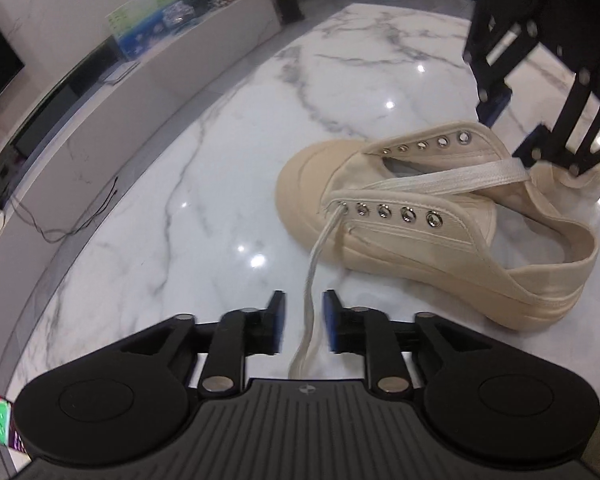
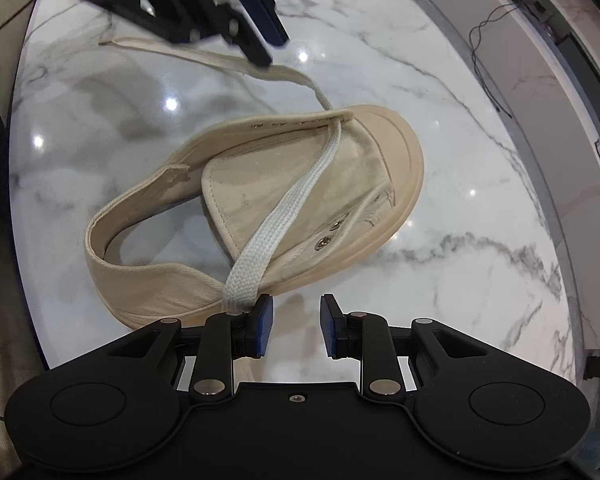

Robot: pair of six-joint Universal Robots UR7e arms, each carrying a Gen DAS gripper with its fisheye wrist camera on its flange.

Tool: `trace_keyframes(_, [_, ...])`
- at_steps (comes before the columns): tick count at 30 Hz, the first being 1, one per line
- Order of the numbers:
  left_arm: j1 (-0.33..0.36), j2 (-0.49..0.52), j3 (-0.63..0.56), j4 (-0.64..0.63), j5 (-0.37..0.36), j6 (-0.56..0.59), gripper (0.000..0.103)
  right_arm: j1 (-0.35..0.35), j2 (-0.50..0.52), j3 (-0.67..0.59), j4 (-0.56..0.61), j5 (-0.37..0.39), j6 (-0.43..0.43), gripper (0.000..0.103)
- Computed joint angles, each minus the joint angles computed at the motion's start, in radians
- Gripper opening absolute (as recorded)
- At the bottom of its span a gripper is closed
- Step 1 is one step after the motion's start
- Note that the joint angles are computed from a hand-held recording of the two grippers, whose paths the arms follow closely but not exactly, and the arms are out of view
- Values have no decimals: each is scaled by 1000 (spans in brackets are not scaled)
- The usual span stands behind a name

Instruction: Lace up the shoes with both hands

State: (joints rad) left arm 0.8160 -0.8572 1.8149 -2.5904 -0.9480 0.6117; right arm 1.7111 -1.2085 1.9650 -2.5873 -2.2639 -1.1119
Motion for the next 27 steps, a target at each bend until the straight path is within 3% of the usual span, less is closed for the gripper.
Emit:
trace_keyframes(7, [22,41,-27,-14,-10,8,28,5,-15,-13,13,8,-14,23])
trace_keyframes(8, [26,49,-43,10,-19,-13,25,4,-15,-13,14,8,-14,23])
trace_keyframes(9, [30,54,-58,36,-28,-34,8,3,-15,-12,15,8,-14,23])
trace_keyframes(10, [31,55,-64,47,-34,-46,1,1,-15,-12,13,9,-13,24])
trace_keyframes(15, [31,30,-74,82,-54,-142,0,-5,-19,-6,12,6,-8,24])
trace_keyframes(22, [27,-42,-43,216,129,-278,0,-3,-34,12,-9,-6,9,24])
trace_keyframes(27, [23,-103,-1,280,193,-332,0,-4,-55,40,-23,-11,20,24])
